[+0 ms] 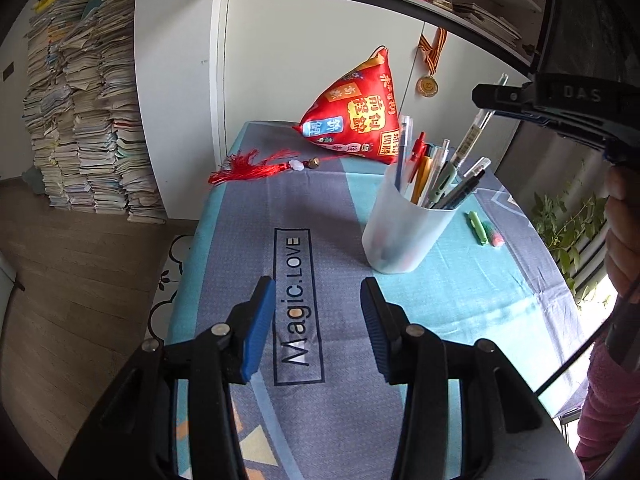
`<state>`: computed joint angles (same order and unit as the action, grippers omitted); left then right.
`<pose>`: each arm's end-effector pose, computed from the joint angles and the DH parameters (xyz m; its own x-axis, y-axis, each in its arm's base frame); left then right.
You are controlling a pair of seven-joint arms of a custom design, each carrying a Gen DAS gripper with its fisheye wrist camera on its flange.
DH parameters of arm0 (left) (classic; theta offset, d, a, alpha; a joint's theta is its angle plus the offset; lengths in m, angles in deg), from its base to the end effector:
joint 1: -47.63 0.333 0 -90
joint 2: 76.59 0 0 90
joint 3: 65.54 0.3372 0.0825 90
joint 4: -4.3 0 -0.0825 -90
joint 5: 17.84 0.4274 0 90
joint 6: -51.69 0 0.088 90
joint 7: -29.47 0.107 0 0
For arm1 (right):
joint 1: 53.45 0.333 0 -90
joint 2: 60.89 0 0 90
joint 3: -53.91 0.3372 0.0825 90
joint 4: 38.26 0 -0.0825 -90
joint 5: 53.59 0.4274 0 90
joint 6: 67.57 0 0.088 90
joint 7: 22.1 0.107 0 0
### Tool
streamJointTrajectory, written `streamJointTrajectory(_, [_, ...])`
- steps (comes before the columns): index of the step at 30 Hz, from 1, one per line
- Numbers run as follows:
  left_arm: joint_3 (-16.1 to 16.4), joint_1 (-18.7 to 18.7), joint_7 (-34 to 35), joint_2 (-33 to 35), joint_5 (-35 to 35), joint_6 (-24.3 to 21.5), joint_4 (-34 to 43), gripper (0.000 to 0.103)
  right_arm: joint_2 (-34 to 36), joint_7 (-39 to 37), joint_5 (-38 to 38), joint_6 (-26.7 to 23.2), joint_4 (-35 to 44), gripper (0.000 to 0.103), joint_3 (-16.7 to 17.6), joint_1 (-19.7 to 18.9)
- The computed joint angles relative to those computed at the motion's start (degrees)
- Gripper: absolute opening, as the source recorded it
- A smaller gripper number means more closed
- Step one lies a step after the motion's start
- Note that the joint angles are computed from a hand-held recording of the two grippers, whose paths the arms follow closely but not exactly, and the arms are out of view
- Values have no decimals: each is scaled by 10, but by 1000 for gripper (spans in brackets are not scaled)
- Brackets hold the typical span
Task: Organize stationery
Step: 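Lower the green-grip pen into the frosted cup and open the right tool, then move the left tool to the green highlighter and close on it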
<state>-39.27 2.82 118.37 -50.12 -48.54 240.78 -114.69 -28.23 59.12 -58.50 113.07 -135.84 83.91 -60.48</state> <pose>0.6395 -0.1816 0.3068 0.0706 -0.9869 0.1451 -0.6756 -0.1543 -0.7209 0.7290 0.2361 0.4065 0.4519 -0.8886 -0.0783 -0.5348 -0.1996 -0.8211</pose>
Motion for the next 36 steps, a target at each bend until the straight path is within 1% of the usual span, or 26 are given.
streamJointTrajectory(5, [-29, 34, 2, 2, 10, 0, 4, 42, 31, 5, 11, -27, 48, 16, -24, 31])
streamJointTrajectory(6, [-35, 41, 2, 2, 12, 0, 5, 42, 33, 8, 13, -27, 54, 16, -36, 42])
streamJointTrajectory(8, [-49, 56, 4, 2, 17, -1, 7, 42, 34, 22, 10, -21, 62, 16, -77, 78])
streamJointTrajectory(9, [-55, 61, 5, 2, 20, -1, 8, 42, 36, 24, 7, -19, 65, 16, -85, 85])
streamJointTrajectory(13, [-65, 71, 4, 4, 29, -7, 12, 42, 41, 30, -2, -24, 70, 16, -102, 100])
streamJointTrajectory(15, [-69, 76, 0, 5, 35, -8, 13, 42, 43, 29, -4, -34, 71, 16, -104, 102])
streamJointTrajectory(18, [-78, 84, -5, 5, 44, -10, 14, 42, 56, 9, 6, -74, 87, 16, -88, 94])
streamJointTrajectory(21, [-70, 75, -11, 5, 50, -13, 12, 42, 66, -10, 22, -103, 101, 16, -97, 105])
streamJointTrajectory(22, [-66, 70, -14, 4, 53, -15, 11, 42, 69, -21, 31, -111, 104, 16, -91, 101])
streamJointTrajectory(25, [-49, 52, -23, 3, 59, -19, 9, 42, 71, -60, 71, -130, 102, 16, -61, 76])
streamJointTrajectory(27, [-37, 39, -30, 3, 65, -23, 9, 42, 57, -78, 92, -110, 81, 17, -55, 68])
streamJointTrajectory(29, [-25, 26, -38, 4, 72, -26, 10, 42, 39, -90, 105, -78, 53, 23, -50, 59])
streamJointTrajectory(30, [-19, 19, -42, 4, 77, -29, 10, 42, 29, -97, 110, -62, 38, 31, -41, 48])
streamJointTrajectory(31, [-16, 14, -46, 4, 82, -30, 11, 42, 21, -105, 116, -47, 21, 34, -25, 31])
streamJointTrajectory(34, [-2, -6, -57, 4, 96, -32, 9, 43, 2, -121, 120, -5, -27, 35, 41, -41])
streamJointTrajectory(36, [7, -19, -64, 4, 105, -34, 10, 43, -8, -113, 112, 18, -51, 35, 57, -69])
